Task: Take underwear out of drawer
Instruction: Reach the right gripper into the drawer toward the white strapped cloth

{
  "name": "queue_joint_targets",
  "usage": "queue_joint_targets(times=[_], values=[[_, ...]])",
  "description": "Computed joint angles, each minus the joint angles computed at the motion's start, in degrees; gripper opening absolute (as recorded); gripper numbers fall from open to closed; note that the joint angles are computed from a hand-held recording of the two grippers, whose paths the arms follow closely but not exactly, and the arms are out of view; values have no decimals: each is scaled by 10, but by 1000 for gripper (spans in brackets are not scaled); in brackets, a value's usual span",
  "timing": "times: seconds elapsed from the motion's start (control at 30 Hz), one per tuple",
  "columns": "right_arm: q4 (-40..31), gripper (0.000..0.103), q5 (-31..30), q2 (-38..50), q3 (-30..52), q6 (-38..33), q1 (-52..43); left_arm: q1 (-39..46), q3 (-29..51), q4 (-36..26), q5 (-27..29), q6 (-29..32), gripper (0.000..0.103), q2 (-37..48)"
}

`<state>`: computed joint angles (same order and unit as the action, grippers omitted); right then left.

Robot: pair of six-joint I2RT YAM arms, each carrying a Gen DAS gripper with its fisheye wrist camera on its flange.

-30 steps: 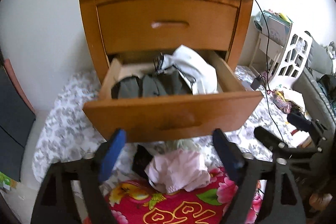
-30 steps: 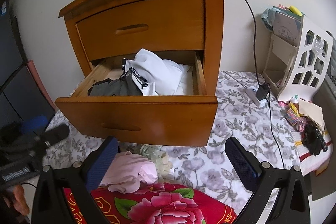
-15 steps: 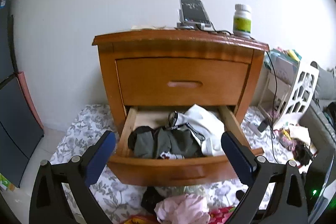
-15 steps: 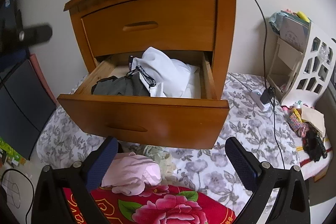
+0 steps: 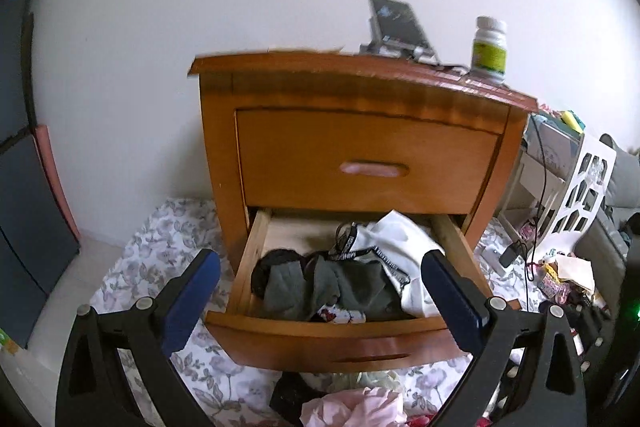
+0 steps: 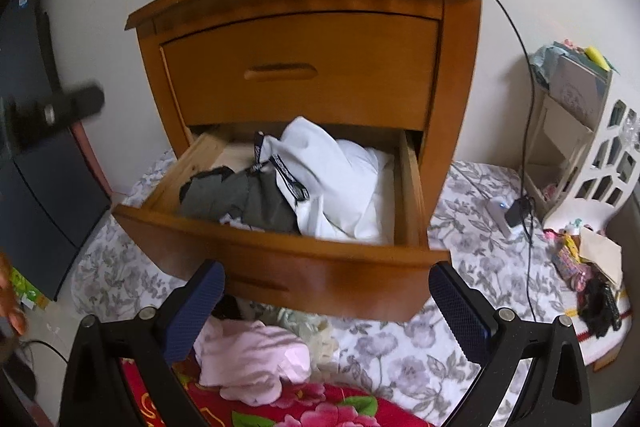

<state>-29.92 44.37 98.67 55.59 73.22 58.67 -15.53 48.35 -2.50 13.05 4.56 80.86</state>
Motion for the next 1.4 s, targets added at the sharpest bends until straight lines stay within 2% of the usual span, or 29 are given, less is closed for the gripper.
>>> queue_joint_targets(times=[0.2, 0.3, 0.53, 0.67, 0.83, 1.03, 1.2, 1.4], values=[[42, 103, -50, -28, 1, -86, -54, 30, 24, 15, 19, -1, 101, 64], [59, 103, -90, -30, 10, -128, -83, 38, 41, 20, 7, 1, 101, 90], [59, 103, -126, -11, 59, -207, -140, 55, 62, 38, 16, -2, 101, 136], [60, 103, -169, 10, 93, -255, -175, 63, 68, 53, 19, -6, 101, 164], [28, 103, -186, 57, 155, -292, -211, 65, 86, 57, 35, -7, 101, 211], [-18, 103, -214, 124, 223, -301, -251, 57, 123, 52, 41, -2, 101, 246], [-53, 103, -226, 194, 279, -318, -277, 64, 121, 49, 96, 17, 101, 262], [-100, 101, -233, 270, 357, -347, -295, 62, 108, 51, 127, 49, 101, 272]])
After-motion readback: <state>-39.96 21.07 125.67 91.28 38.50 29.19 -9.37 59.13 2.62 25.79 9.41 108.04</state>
